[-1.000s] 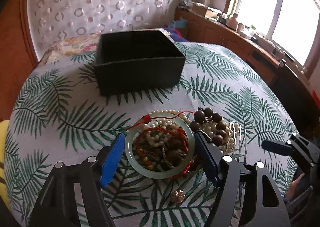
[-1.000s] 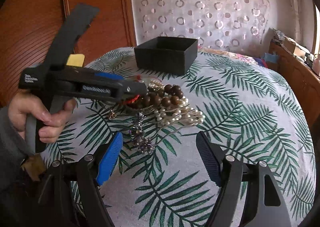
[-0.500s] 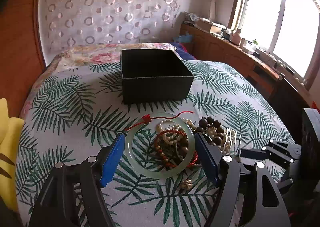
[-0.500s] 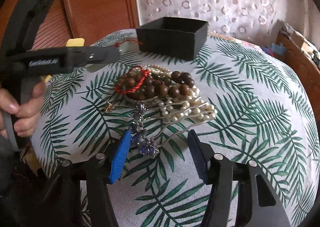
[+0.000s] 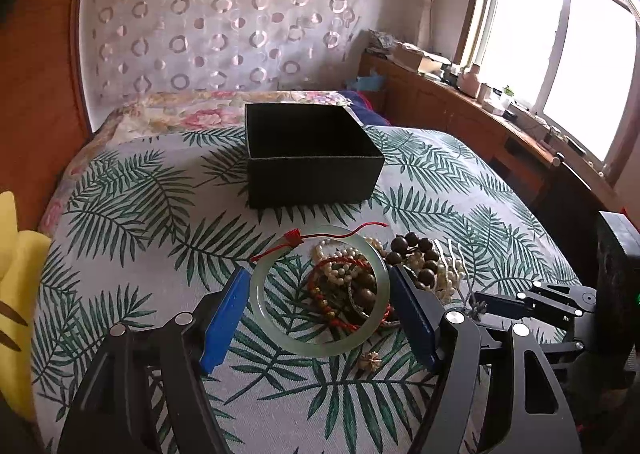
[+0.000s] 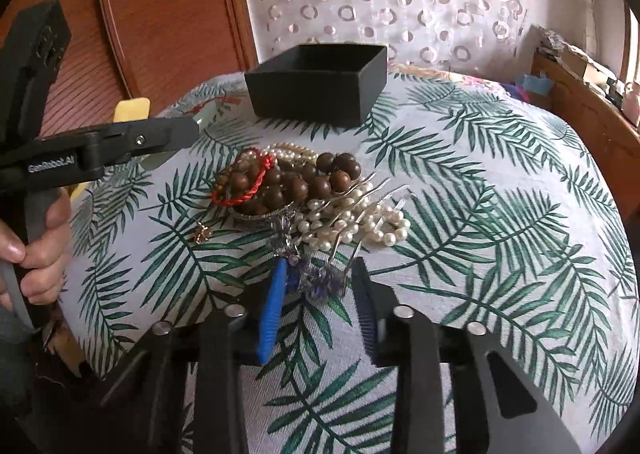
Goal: Organize jewelry
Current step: 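Grasp the silver hairpins with the right tool while the left tool grasps the jade bangle, then carry hairpins and jade bangle into the black box and open both tools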
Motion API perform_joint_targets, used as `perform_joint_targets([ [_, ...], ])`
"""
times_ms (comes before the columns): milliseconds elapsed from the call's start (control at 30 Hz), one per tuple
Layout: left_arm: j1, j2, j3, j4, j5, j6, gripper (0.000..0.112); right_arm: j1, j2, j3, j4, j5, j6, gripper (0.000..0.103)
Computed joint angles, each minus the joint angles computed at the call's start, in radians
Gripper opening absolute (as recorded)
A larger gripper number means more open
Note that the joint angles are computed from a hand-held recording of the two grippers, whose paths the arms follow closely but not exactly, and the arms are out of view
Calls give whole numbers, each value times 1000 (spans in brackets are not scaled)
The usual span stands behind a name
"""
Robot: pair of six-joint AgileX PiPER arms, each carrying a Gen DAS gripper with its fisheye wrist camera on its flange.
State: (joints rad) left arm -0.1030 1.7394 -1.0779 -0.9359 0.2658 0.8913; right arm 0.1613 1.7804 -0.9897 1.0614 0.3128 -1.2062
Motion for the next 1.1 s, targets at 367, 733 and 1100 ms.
perform_joint_targets([
  [367,-16,8,-27,94,-3,-89,68,-80,-70,39,158,77,-195,11],
  [733,-31,43,-137,238,0,-232,68,-116,-91,-54,114,126,-205,11],
  [1100,-26,257,-489,593,84,-569,68,-81,81,-364,-23,129,-100,11],
])
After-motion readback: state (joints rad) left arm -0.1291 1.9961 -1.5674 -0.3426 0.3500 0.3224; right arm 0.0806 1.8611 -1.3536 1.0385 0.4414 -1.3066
